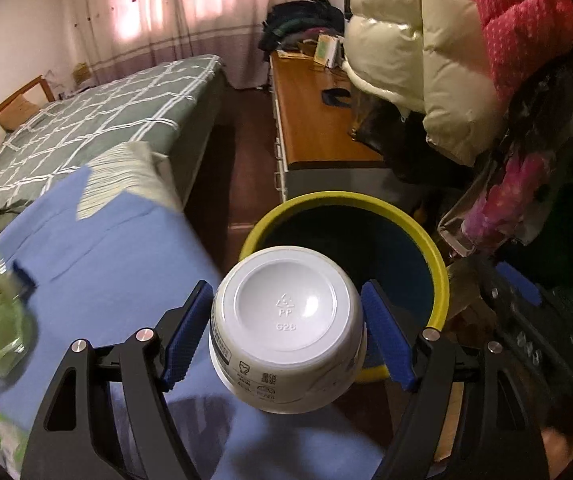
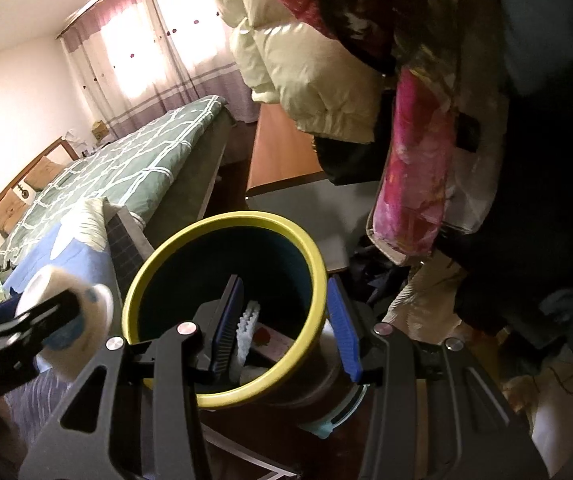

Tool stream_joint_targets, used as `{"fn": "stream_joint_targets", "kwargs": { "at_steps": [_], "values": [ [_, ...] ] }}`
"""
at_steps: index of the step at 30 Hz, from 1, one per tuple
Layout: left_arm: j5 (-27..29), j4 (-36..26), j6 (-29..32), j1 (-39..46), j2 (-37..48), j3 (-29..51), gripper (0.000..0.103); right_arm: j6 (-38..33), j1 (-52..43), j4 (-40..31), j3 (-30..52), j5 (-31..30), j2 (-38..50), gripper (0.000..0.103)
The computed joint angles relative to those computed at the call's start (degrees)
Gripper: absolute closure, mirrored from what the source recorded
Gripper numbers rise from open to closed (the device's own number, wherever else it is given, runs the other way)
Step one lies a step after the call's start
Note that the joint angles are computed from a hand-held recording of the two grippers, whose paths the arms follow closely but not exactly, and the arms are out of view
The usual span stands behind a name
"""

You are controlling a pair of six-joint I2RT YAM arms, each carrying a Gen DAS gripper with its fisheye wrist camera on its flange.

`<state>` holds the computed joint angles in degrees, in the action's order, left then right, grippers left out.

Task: Collect trash
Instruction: 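Grasp the white bowl with the left tool and drop it into the bin, then move both tools back over the table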

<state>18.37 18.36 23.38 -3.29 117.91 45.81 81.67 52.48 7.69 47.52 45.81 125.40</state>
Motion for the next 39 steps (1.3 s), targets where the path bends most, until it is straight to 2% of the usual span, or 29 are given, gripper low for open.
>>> {"fn": "stream_joint_targets", "kwargs": {
  "at_steps": [6, 9, 15, 19, 24, 29, 34, 39],
  "values": [
    [-2.7, -2.4, -3.8, -4.6, 6.0, 7.1, 0.027, 0.1, -1.1, 2.1, -1.2, -1.4, 1.0, 0.061],
    [-3.3, -2.4, -5.3, -5.0, 6.4, 8.1, 0.014, -0.2, -1.3, 2.8, -1.6, -1.6, 1.1, 0.060],
    [-1.3, 0.4, -5.7, -1.7, -0.7, 1.6, 0.012, -0.8, -0.9, 3.5, -1.3, -1.7, 1.3, 0.059],
    [2.2, 1.9, -5.4, 3.7, -7.7, -4.4, 0.009, -2.2, -0.2, 3.4, 0.4, -2.2, 1.9, 0.059],
    [8.6, 1.1, -2.0, 15.2, -16.6, -10.7, 0.007, -4.8, 1.3, 1.9, 4.1, -2.4, 2.5, 0.058],
    [15.0, -3.0, 4.0, 31.7, -20.8, -11.4, 0.005, -7.7, 4.1, -1.5, 10.0, -1.8, 3.5, 0.058],
    [19.6, -7.8, 9.2, 48.1, -17.8, -5.9, 0.005, -12.5, 7.2, -4.8, 18.7, -2.3, 6.3, 0.058],
    [22.0, -9.2, 11.2, 62.0, -10.5, 2.8, 0.005, -20.5, 10.9, -9.9, 33.6, -4.0, 12.8, 0.058]
  ]
}}
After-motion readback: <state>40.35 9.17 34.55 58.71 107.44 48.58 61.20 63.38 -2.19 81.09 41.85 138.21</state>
